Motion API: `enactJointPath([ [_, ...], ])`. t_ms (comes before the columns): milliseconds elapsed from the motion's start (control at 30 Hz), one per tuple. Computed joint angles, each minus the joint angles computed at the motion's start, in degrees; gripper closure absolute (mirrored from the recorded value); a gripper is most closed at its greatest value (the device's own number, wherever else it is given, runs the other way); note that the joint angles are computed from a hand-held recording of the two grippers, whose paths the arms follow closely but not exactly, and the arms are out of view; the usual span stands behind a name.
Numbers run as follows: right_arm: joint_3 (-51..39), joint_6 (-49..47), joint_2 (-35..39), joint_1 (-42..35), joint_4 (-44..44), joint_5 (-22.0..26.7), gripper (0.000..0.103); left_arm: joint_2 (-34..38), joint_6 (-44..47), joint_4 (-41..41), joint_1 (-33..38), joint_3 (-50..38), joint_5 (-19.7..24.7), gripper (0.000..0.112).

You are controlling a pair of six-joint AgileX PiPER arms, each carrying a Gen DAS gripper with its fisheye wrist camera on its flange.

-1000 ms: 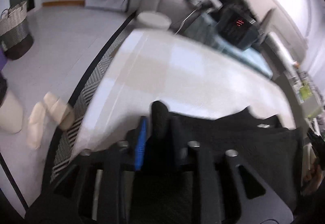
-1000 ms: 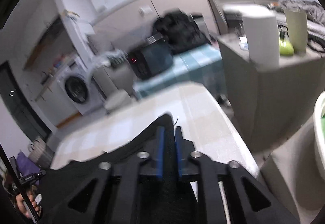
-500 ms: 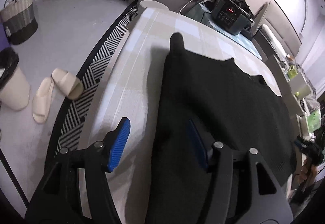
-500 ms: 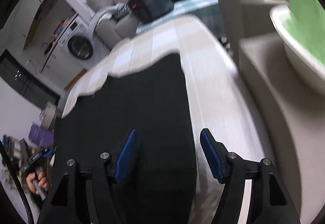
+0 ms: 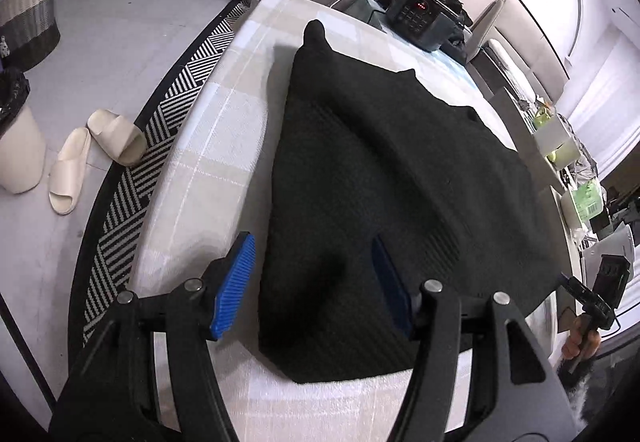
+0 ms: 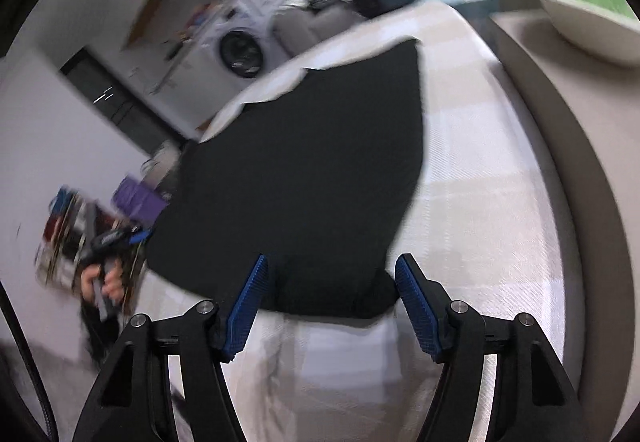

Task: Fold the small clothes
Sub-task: 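Open both grippers and flatten the spread sweater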

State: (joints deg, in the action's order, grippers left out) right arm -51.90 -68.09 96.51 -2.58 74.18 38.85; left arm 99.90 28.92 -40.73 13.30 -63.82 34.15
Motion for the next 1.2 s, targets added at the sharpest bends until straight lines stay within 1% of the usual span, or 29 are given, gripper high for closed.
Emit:
enactJointPath([
  [33, 0.32, -2.50, 0.11, 0.21, 1.15, 0.32, 0.035, -0.41, -0.21, 0.26, -0.04, 0.48, -0.13, 0.055],
  [100, -0.66, -3.59, 1.10, 1.61, 0.76, -0.88, 0.038, -1.03, -0.80, 0.87, -0.10, 1.49, -0.20, 0.055],
  [133, -1.38, -3.52, 1.85, 2.40, 0.09, -1.81, 0.045, -0.56, -1.40, 1.31, 0.04, 0.90, 0.18, 0.055],
  [200, -3.66, 1.33, 3.52, 3.75, -5.78, -3.53, 0.055, -0.93, -2.02, 1.93, 0.05, 1.68, 0.37, 0.055],
  [233, -3.68, 1.74, 3.64, 4.09, -6.89, -4.10, 0.064, -1.15, -2.19, 2.24, 0.03, 2.12, 0.18, 0.055],
  [300, -3.60, -0.46, 3.28, 3.70, -7.08, -3.61, 0.076, -1.18, -1.82, 2.18, 0.19, 2.51, 0.14, 0.055],
  [333, -2.81, -0.63, 2.31, 3.61, -7.92, -3.83, 0.087, -1.61, -1.89, 2.36, 0.32, 3.02, 0.30, 0.055],
  [367, -2.34, -0.27, 1.65, 3.22, -8.99, -3.57, 0.091, -1.71, -1.85, 2.46, 0.50, 3.17, 0.30, 0.055],
  [433, -1.21, 0.08, 0.55, 3.31, -10.26, -4.49, 0.091, -1.78, -1.62, 2.57, 0.78, 3.39, 0.30, 0.055],
  [500, -1.78, 3.62, 0.90, 3.64, -12.55, -4.93, 0.091, -1.72, -1.26, 2.19, 0.97, 3.41, 0.46, 0.055],
  [567, -1.81, 2.57, 1.61, 2.61, -9.61, -3.03, 0.075, -1.47, -1.50, 2.29, 0.86, 3.09, 0.54, 0.055],
  [600, -1.48, 1.45, 1.79, 2.32, -7.31, -2.36, 0.072, -1.42, -2.03, 2.54, 0.74, 3.00, 0.46, 0.055],
  [633, -0.83, -0.77, 1.74, 2.03, -4.61, -1.60, 0.061, -1.39, -2.02, 2.39, 0.72, 3.02, 0.49, 0.055],
  [667, -0.37, -2.42, 1.68, 2.34, -3.01, -1.63, 0.054, -1.46, -2.06, 2.31, 0.65, 3.05, 0.61, 0.055],
  [700, -0.04, -2.82, 1.41, 3.28, -2.74, -2.90, 0.053, -1.66, -2.35, 2.49, 0.53, 3.15, 0.55, 0.055],
  [767, 0.87, -1.96, 0.41, 5.03, -3.24, -6.14, 0.053, -2.18, -2.50, 2.95, 0.21, 3.66, -0.23, 0.053],
  [833, 1.74, -1.67, -0.44, 5.53, -2.92, -7.55, 0.053, -3.25, -1.38, 2.35, -0.02, 4.81, -1.09, 0.047],
  [933, 2.52, 2.11, -1.92, 6.92, -6.69, -11.18, 0.053, -4.77, 2.56, -0.68, 0.39, 6.75, -1.46, 0.042],
  [967, 2.90, 1.88, -2.17, 6.87, -6.66, -11.71, 0.053, -4.98, 3.59, -1.44, 0.45, 7.23, -1.64, 0.042],
  [1033, 2.49, 1.96, -1.54, 7.33, -7.01, -12.30, 0.053, -4.70, 3.69, -1.41, 0.20, 7.50, -2.05, 0.039],
  [1100, 1.89, 1.99, -0.74, 8.88, -7.02, -14.89, 0.054, -4.37, 2.16, -0.16, -0.27, 7.56, -2.44, 0.038],
  [1133, 1.58, 1.98, -0.45, 9.58, -7.40, -15.90, 0.060, -4.27, 1.10, 0.89, -0.66, 7.53, -2.69, 0.035],
  [1167, 1.11, 2.33, -0.24, 10.84, -8.45, -17.75, 0.076, -4.36, 0.24, 1.94, -1.09, 7.65, -3.19, 0.033],
  [1200, 0.83, 3.50, -0.48, 11.93, -10.55, -19.54, 0.082, -4.77, -0.31, 2.74, -1.67, 8.00, -4.10, 0.030],
])
